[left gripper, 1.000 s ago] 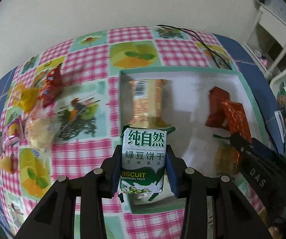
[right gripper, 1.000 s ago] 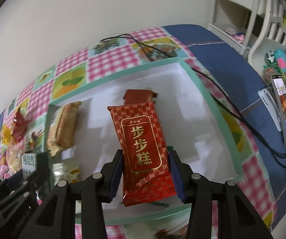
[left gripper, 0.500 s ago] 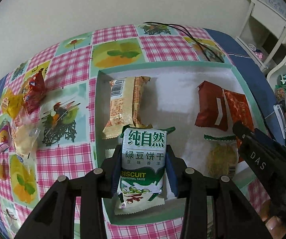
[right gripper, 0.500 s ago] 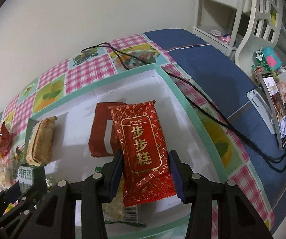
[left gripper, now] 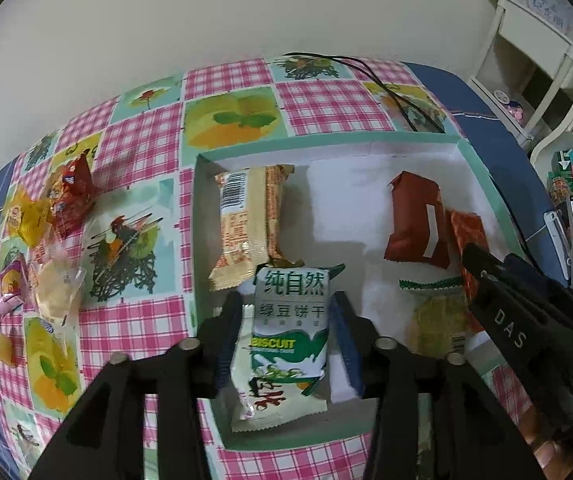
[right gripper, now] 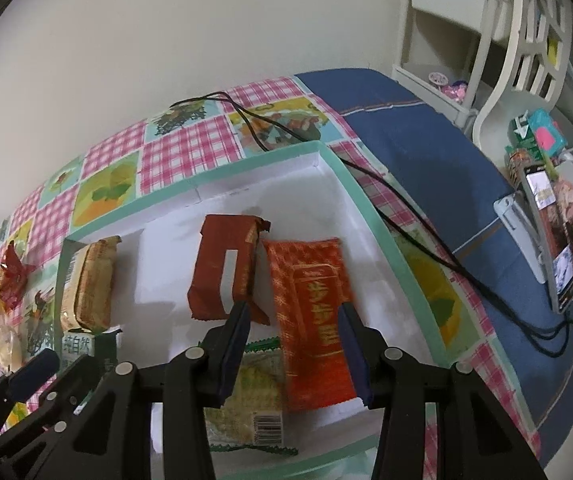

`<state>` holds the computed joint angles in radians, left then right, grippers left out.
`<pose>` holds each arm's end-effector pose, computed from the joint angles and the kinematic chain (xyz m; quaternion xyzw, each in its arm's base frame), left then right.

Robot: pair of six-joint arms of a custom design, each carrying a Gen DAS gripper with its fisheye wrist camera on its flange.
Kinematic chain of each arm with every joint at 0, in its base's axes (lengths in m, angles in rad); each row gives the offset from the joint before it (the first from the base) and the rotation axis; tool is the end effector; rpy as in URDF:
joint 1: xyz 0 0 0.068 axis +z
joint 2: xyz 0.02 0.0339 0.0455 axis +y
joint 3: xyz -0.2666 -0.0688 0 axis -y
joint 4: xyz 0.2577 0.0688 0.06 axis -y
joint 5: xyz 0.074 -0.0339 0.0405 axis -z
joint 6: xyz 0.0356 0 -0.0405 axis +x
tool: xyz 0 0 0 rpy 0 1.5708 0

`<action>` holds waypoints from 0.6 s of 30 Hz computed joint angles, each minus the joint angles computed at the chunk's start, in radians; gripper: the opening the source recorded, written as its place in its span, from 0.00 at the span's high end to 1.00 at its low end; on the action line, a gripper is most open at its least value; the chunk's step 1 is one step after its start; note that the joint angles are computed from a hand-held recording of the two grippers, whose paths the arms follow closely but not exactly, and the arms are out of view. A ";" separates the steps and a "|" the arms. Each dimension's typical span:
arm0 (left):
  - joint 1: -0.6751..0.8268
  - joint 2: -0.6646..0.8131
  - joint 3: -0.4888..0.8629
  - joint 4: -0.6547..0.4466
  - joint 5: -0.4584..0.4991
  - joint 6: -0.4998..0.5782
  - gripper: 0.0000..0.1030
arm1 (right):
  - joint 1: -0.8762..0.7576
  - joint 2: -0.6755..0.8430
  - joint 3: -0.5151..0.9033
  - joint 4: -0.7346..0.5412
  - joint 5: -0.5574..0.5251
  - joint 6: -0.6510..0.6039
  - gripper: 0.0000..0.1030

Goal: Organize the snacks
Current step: 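Lower both packs into the tray and open both tools, then move both open tools back over the snack pile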

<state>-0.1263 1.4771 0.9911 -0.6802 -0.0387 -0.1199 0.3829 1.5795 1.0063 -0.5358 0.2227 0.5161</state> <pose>0.2919 -0.0357 0.2109 -0.0008 0.9794 -0.0059 0.2017 0.2996 0.1122 0.1934 0.0898 0.9636 0.0014 0.2518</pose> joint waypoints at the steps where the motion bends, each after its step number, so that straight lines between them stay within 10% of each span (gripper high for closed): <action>1: 0.005 0.000 0.008 -0.014 -0.003 -0.002 0.45 | 0.006 0.000 0.010 -0.018 0.003 0.000 0.51; 18: 0.194 -0.071 0.033 -0.102 -0.044 0.016 0.43 | 0.169 -0.020 0.090 -0.212 0.021 0.026 0.51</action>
<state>0.0675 1.4056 1.0236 -0.7824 -0.0829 -0.1042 0.5524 1.5591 1.0964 -0.7474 0.2435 0.5421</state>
